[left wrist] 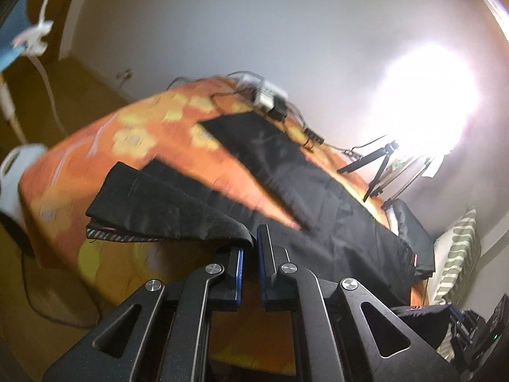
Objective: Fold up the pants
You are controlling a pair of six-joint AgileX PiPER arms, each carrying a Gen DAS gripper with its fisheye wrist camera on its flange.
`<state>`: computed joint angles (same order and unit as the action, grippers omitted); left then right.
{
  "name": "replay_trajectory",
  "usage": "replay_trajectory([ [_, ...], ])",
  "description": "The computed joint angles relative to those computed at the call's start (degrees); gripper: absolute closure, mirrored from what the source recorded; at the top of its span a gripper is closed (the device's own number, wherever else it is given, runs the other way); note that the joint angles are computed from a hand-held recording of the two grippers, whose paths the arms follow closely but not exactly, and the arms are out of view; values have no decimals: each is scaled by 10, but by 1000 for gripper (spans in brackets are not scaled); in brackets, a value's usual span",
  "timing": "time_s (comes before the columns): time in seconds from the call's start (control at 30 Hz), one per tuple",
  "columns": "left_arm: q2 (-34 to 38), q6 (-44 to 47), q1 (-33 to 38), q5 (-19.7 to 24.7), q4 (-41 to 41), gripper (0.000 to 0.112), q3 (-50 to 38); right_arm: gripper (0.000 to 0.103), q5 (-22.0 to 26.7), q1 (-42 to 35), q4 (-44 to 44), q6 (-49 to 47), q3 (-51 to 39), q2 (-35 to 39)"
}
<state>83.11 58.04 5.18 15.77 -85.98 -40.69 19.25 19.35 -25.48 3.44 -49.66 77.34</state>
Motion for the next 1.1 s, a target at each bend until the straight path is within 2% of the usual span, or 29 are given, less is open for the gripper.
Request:
replay_trajectory([
  [0.1,24,-115,-26,-26,131,107,-62,98,-4,-25,39,-41,-49,40],
  [0.2,63,-230,-43,-33,255,107,-128,98,-7,-47,64,-67,-103,89],
  [0.4,170,-476,-71,-17,513,108,-277,98,-4,-84,130,-119,-200,186],
  [0.5,226,-566,-84,1,612,108,-352,98,1,-98,147,-132,-248,238],
  [0.7,343,-693,-105,66,768,108,-520,102,29,-126,205,-177,-352,337],
  [0.87,436,-743,-122,128,837,108,-654,102,57,-145,244,-214,-432,403],
  [0.93,473,-751,-124,159,846,108,-711,102,86,-162,310,-276,-464,425],
  [1.0,498,-760,-128,180,861,108,-746,102,138,-183,376,-333,-503,444],
  [1.07,508,-763,-134,186,876,108,-755,94,180,-208,410,-352,-526,451],
  [1.1,514,-768,-138,193,891,108,-763,79,198,-223,422,-359,-532,452],
])
